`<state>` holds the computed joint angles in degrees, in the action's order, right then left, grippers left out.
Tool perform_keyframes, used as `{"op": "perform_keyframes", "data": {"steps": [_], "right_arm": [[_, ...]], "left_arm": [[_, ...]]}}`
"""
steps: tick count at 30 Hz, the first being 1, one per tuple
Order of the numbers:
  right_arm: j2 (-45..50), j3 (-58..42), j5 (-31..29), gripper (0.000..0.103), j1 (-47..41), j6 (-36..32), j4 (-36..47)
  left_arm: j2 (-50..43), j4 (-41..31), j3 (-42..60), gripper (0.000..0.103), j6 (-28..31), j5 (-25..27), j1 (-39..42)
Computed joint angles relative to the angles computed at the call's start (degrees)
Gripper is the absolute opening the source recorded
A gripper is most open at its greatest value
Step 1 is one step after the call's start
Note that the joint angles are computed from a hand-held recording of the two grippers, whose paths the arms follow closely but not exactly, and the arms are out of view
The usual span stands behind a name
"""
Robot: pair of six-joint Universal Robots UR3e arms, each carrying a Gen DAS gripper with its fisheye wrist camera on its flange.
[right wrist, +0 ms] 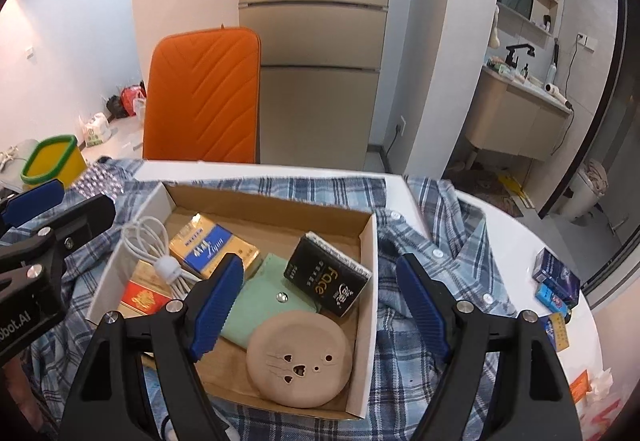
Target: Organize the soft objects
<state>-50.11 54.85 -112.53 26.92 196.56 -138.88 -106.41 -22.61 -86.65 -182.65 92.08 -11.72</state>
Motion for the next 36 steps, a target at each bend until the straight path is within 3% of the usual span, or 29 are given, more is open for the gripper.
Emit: {"op": "perform_keyframes", "data": {"steps": [4, 6, 8, 11, 16, 21, 26, 36], "right_arm": [[-2.8, 2.4, -4.6, 0.082, 1.8, -0.1, -4.3], [-4.5, 4.5, -9.0, 0.092, 3.5, -0.2, -8.7], [-6.1, 6.8, -11.7, 0.094, 4.6, -0.8, -13.3], [-9.6, 10.9, -13.5, 0.103, 6.2, -2.2, -19.2], [-12.5, 14.9, -19.7, 0.103, 10.3, -5.8, -28.5], [-16.9, 19.8, -22.7, 0.103, 13.5, -6.1, -31.5], [-18.5, 24.4, -25.5, 0.103, 16.7, -6.3, -35.6], [-16.7, 32.5, -25.7, 0.103, 19.2, -2.7, -39.5]], "left_arm": [[4.4, 7.0, -4.7, 0.102, 0.4, 0.4, -0.1], [6.8, 9.8, -6.8, 0.102, 0.6, 1.7, -0.5], [9.3, 9.2, -7.4, 0.102, 0.7, 2.9, -0.8], [14.6, 10.2, -10.8, 0.102, 0.2, -0.4, 0.9], [21.6, 15.0, -16.5, 0.102, 1.1, 0.4, 1.4], [28.4, 17.4, -22.7, 0.102, 0.4, -5.5, 5.0], [31.7, 23.2, -30.2, 0.102, 0.2, -4.9, 5.2], [29.8, 29.6, -40.5, 0.102, 0.7, -4.1, 4.8]]}}
